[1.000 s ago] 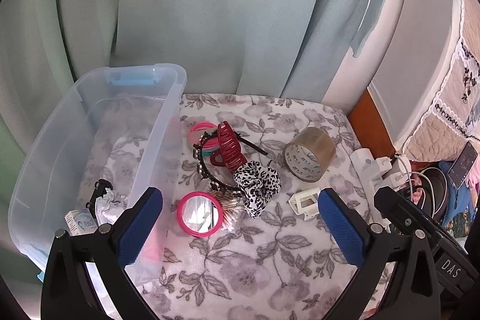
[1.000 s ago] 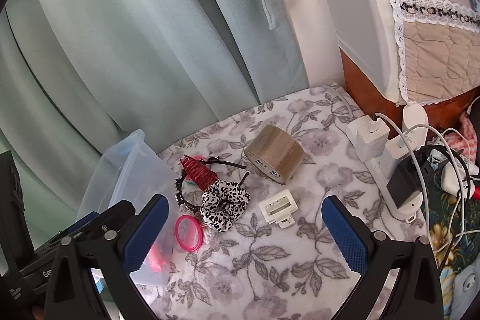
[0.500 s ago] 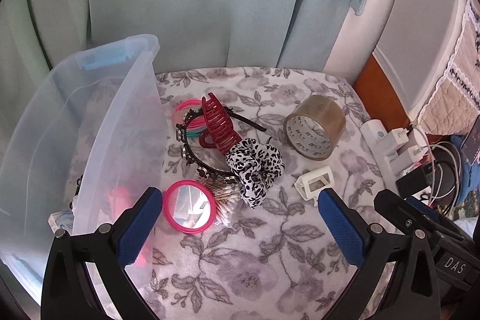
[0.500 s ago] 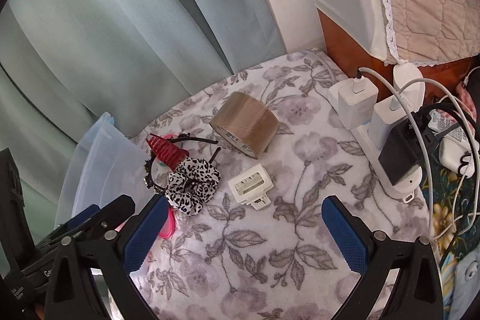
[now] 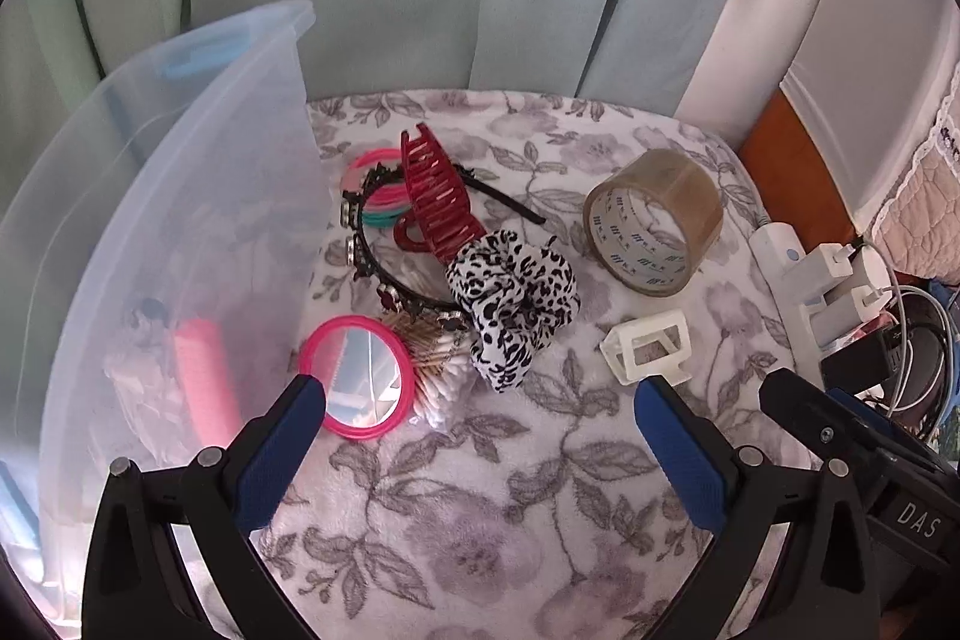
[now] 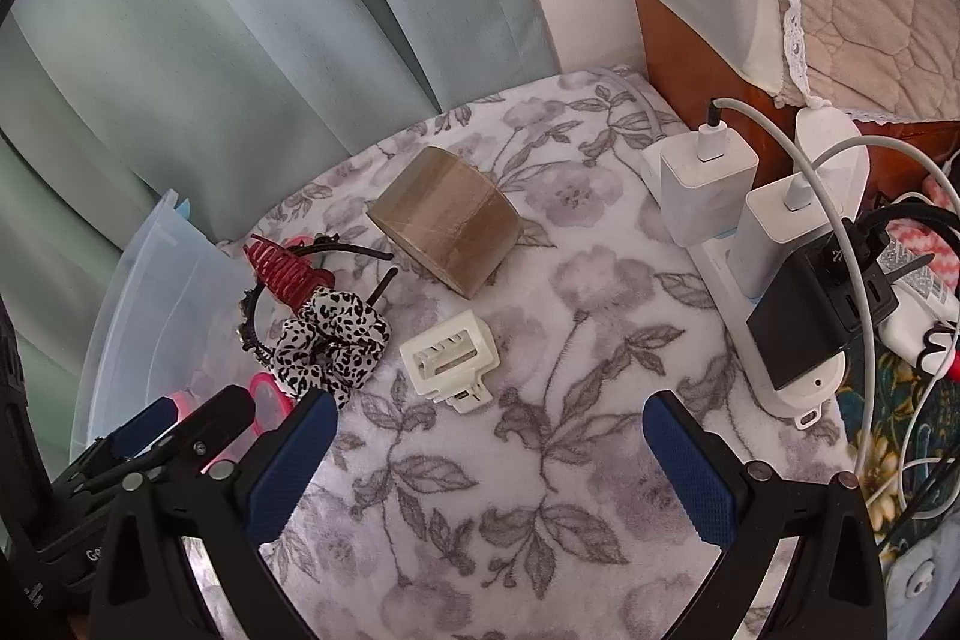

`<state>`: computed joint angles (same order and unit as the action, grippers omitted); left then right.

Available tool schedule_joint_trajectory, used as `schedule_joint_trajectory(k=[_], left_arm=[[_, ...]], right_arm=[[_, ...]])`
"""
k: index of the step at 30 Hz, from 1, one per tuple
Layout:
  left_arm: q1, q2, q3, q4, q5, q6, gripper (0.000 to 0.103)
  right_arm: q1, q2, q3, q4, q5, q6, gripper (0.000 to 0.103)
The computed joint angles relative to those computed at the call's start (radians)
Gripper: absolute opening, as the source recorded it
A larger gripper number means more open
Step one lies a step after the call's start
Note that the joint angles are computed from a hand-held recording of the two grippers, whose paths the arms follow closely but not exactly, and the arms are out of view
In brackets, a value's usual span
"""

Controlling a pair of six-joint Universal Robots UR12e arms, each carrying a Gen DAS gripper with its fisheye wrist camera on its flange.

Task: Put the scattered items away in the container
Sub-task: 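Grasp the white plastic clip with the right tool while the left tool grasps the leopard scrunchie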

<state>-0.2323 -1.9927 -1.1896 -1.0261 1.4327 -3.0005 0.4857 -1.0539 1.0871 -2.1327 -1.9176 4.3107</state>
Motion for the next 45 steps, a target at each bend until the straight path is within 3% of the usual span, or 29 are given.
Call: schedule_joint_trajectory(k=[10,22,30,36,45], left_arm=[[-0.004,-0.007,-0.034,-0.031,0.074,-0.069,0.102],[-0.010,-0.029,-0.043,-0.031,0.153,-0.103,0.102],[-0.018,-0.029,-0.050,0.031,0.137,-0.037,0.102],[-0.030,-0.047,-0.027,0.059,0.142,0.021,0.098],[-0.040,-0.058,-0.004,0.072,0.118,0.088,0.096]], right_arm=[[-0.016,0.036,-0.027,0.024,0.097,-0.073,0.097],[-0.047,0.094,-0.075,0.020,0.205,-0.153,0.084],[-0.051,0.127,-0.123,0.060,0.190,-0.192,0.078],[-0.053,0.131,-0.139,0.099,0.166,-0.186,0.057],[-0.056,0.078,-0.067,0.066,0.144,-0.115,0.057]])
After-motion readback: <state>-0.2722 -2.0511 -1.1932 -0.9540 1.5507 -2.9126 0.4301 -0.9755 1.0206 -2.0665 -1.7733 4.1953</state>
